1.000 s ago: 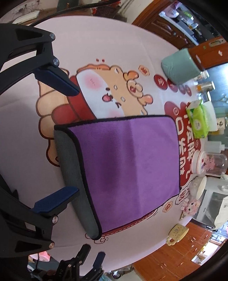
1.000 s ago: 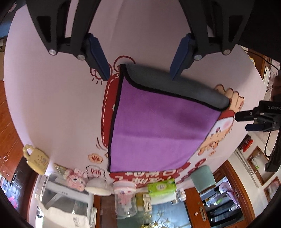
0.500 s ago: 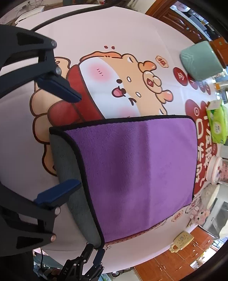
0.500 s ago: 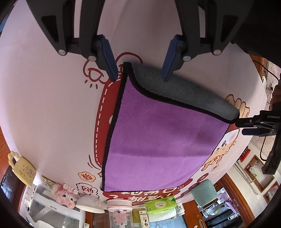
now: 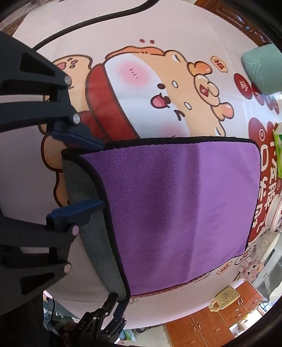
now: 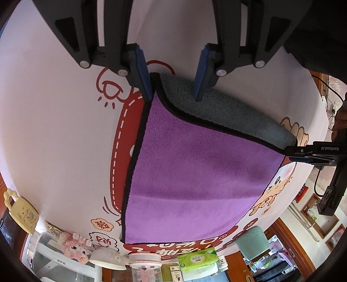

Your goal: Fold towel

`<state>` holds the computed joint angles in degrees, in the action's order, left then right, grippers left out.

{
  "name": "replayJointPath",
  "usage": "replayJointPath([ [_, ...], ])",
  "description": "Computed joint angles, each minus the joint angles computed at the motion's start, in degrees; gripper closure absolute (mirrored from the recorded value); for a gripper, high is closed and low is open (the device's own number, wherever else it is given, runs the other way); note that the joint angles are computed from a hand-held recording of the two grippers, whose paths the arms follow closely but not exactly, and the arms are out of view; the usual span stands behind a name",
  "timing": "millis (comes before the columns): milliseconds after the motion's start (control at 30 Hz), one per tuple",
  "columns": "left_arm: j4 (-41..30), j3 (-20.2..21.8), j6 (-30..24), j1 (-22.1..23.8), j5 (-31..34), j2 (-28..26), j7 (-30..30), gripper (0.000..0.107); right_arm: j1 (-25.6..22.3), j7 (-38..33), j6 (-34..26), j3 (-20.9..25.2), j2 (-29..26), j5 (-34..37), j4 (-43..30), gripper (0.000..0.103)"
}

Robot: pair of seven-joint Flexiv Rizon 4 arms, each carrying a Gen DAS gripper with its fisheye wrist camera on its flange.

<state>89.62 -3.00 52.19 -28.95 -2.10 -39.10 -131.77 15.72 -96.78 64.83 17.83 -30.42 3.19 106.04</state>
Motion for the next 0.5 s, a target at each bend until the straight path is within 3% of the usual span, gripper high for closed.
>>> replayJointPath([
  [200, 0.56, -0.99, 1.12, 0.40, -1.43, -0.19, 0.63, 0.071, 0.26, 0.15, 0.26, -0.32, 0.03, -0.32, 0.23, 0.069],
  [500, 2.66, -1.02, 1.67, 0.56, -2.24, 1.07, 0.11, 0.091, 0.61, 0.76, 1.02, -0.86, 0.05, -1.36, 0.71, 0.078],
])
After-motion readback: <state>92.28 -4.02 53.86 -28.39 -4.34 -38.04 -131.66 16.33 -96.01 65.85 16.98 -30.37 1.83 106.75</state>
